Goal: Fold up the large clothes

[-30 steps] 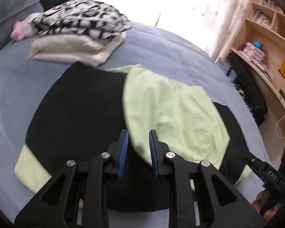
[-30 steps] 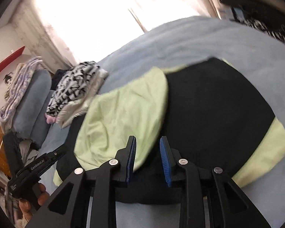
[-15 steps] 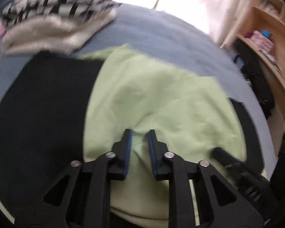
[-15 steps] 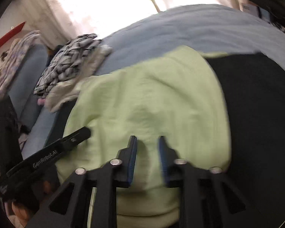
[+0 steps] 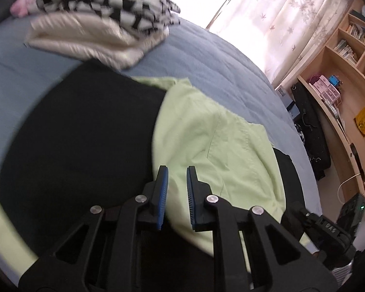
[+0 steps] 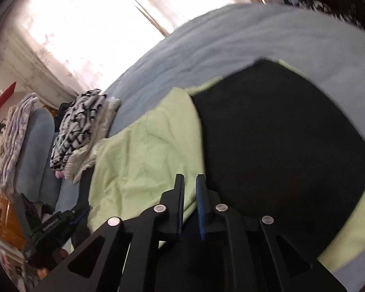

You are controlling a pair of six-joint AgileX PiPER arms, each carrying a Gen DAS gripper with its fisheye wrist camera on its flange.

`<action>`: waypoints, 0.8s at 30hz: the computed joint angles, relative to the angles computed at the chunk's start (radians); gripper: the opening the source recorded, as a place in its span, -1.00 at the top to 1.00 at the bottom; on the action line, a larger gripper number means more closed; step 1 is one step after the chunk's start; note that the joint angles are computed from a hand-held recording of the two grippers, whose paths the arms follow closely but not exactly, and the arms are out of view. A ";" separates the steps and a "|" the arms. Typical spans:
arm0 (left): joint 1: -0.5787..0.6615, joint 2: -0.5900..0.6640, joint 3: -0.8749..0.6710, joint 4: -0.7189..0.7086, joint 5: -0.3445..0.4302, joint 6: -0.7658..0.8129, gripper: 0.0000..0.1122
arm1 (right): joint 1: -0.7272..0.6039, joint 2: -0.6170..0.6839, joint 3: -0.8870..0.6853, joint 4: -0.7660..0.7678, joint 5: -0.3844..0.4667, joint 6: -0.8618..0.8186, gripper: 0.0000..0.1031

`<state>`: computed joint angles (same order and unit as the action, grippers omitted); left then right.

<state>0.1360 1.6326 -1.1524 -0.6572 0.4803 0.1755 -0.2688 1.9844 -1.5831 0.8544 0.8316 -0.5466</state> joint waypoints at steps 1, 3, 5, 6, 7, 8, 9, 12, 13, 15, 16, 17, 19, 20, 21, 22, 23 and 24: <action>0.003 -0.035 0.014 0.032 0.008 -0.023 0.80 | 0.010 -0.034 0.026 0.010 -0.001 -0.017 0.80; 0.018 -0.112 0.041 0.105 0.036 -0.076 0.80 | 0.007 -0.087 0.063 0.018 0.011 -0.044 0.80; 0.038 -0.189 0.062 0.170 0.070 -0.117 0.80 | 0.027 -0.156 0.118 0.035 0.005 -0.079 0.80; 0.053 -0.231 0.074 0.193 0.090 -0.131 0.79 | 0.035 -0.186 0.138 0.034 0.004 -0.089 0.80; 0.070 -0.271 0.086 0.207 0.111 -0.137 0.79 | 0.053 -0.225 0.165 0.029 -0.006 -0.100 0.79; 0.091 -0.307 0.098 0.212 0.133 -0.132 0.77 | 0.066 -0.260 0.188 0.026 -0.009 -0.109 0.77; 0.113 -0.347 0.109 0.219 0.159 -0.130 0.69 | 0.081 -0.298 0.217 0.028 -0.016 -0.125 0.70; 0.208 -0.468 0.151 0.186 0.246 -0.078 0.37 | 0.106 -0.396 0.291 0.034 -0.024 -0.155 0.28; 0.239 -0.499 0.165 0.168 0.270 -0.055 0.32 | 0.114 -0.433 0.317 0.037 -0.029 -0.166 0.24; 0.319 -0.571 0.204 0.113 0.328 0.014 0.28 | 0.143 -0.494 0.364 0.025 -0.052 -0.175 0.14; 0.351 -0.595 0.218 0.091 0.352 0.047 0.28 | 0.171 -0.525 0.393 0.010 -0.080 -0.173 0.08; 0.398 -0.623 0.237 0.065 0.386 0.088 0.27 | 0.170 -0.557 0.412 0.000 -0.073 -0.172 0.03; 0.486 -0.664 0.279 0.007 0.444 0.168 0.26 | 0.195 -0.597 0.449 -0.013 -0.083 -0.168 0.03; 0.525 -0.678 0.299 -0.018 0.472 0.207 0.25 | 0.195 -0.620 0.461 -0.020 -0.072 -0.165 0.03; 0.563 -0.689 0.322 -0.033 0.498 0.242 0.25 | 0.198 -0.640 0.473 -0.031 -0.065 -0.157 0.03; 0.596 -0.698 0.347 -0.042 0.520 0.268 0.25 | 0.208 -0.660 0.487 -0.047 -0.066 -0.142 0.03; 0.619 -0.705 0.370 -0.053 0.533 0.289 0.25 | 0.229 -0.674 0.501 -0.071 -0.081 -0.116 0.03; 0.658 -0.710 0.398 -0.075 0.553 0.327 0.25 | 0.231 -0.689 0.506 -0.084 -0.072 -0.101 0.03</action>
